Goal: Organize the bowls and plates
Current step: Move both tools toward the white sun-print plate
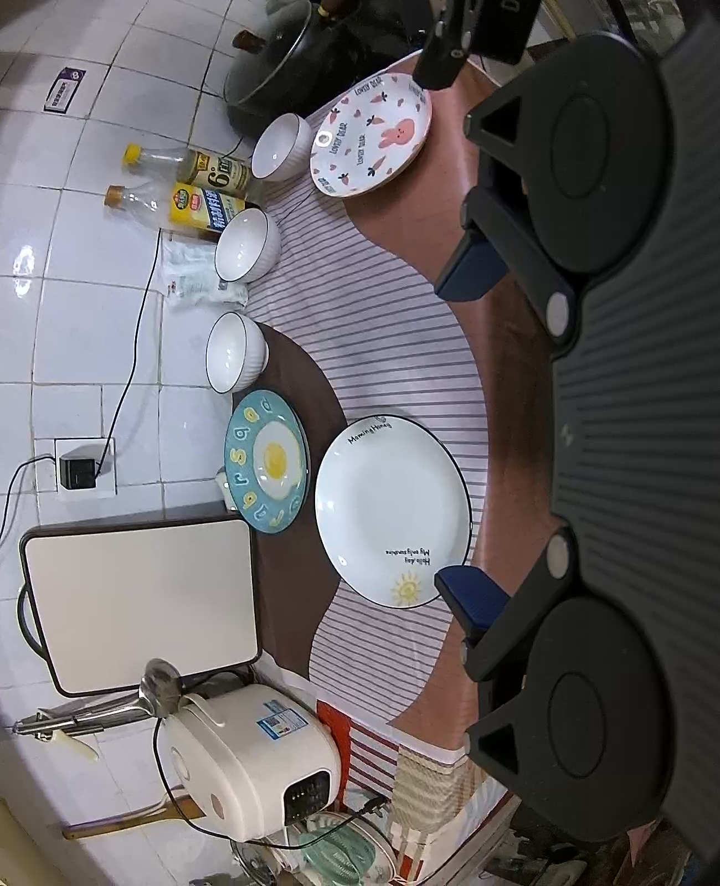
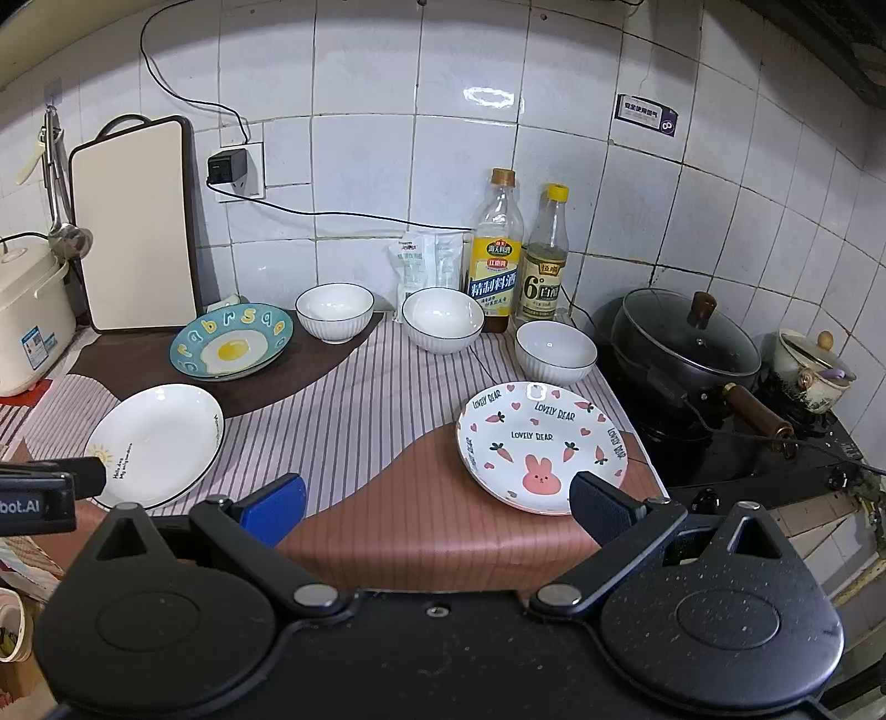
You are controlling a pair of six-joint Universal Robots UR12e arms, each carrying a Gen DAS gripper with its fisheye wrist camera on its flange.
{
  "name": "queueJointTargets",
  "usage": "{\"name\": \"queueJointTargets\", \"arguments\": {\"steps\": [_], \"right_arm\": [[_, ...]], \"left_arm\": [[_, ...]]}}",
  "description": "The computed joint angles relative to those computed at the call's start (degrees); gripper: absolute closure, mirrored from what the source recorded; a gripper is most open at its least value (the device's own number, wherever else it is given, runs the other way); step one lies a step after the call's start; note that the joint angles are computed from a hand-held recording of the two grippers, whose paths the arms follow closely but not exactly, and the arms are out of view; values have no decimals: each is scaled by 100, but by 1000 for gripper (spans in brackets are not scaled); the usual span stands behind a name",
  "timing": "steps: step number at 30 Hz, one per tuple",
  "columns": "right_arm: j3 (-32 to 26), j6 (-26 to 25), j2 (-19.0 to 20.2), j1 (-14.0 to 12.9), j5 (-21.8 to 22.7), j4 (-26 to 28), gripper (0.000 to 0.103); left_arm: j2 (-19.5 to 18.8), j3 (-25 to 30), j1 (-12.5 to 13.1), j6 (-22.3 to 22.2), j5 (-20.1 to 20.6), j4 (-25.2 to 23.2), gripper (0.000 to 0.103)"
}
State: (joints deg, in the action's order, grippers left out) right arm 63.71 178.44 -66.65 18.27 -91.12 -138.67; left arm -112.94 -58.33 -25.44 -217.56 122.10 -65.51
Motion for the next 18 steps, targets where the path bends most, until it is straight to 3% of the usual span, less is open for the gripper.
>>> {"name": "queueJointTargets", "arguments": {"steps": [10,18], "right_arm": [[296,-45,-70,-49,357,-473,0],[407,-146,-96,-22,295,-761,0]], "left_arm": [[59,-94,5,13,-60,2,0],[64,-143,-15,103,-57,76,0]]}}
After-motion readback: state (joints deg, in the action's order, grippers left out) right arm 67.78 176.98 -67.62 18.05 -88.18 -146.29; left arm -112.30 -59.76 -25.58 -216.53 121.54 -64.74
